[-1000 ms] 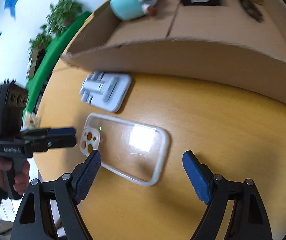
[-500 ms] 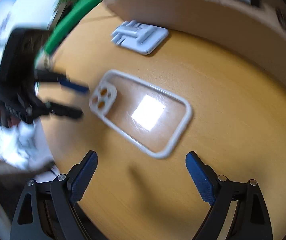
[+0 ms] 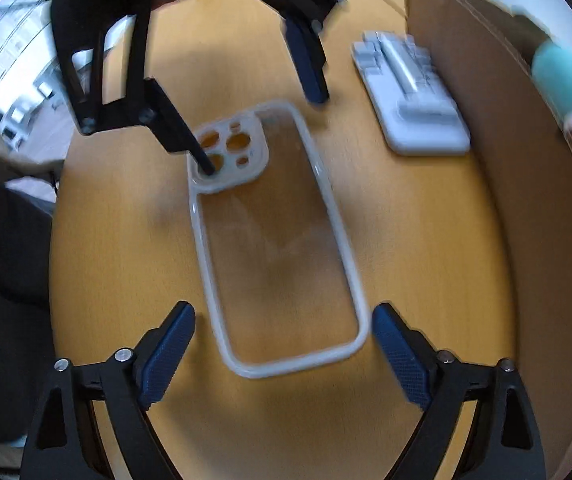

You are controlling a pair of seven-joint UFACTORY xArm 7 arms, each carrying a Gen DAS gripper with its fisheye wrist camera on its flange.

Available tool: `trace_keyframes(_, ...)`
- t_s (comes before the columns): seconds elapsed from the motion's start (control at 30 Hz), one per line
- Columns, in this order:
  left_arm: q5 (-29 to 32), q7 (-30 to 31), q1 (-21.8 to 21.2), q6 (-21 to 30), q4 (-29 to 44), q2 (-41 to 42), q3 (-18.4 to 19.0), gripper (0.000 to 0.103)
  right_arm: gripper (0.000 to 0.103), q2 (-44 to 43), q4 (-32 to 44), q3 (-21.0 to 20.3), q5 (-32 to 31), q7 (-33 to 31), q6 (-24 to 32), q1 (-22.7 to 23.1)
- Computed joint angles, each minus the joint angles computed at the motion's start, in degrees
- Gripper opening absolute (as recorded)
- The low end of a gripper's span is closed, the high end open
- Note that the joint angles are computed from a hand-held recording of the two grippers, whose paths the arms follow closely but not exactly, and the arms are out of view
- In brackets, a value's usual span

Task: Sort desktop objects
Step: 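Close the left gripper on the clear phone case rim and lift it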

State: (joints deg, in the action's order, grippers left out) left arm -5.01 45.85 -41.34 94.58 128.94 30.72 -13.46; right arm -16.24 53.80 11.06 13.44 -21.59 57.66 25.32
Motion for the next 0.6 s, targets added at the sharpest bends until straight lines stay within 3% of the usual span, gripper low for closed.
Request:
trace_keyframes(0.13, -0.1, 0.8, -0.3, 1.2, 1.9, 1.1, -0.1, 0.071, 0.085, 0.1, 0.0, 0.3, -1.2, 1.3, 0.1, -0.3)
trace_keyframes(0.27, 0.5, 1.5, -1.7, 6.6, 9.6, 5.3, 0.3, 0.071, 0.085, -0.5, -0.6, 0.2, -1.4, 2.1, 0.4, -0.3)
trace_keyframes(0.33, 0.8, 3.1, -2.3, 7.9, 10.1, 5.4, 0.6, 0.073, 0.085, -0.8, -1.1, 0.0, -1.3, 2.0, 0.5, -0.3)
trace_keyframes(0.6, 1.9, 5.2, -2.6, -1.9, -3.1, -1.2, 0.0, 0.081, 0.085, -1.7, -2.2, -1.0, -0.7, -0.4, 0.5, -0.9)
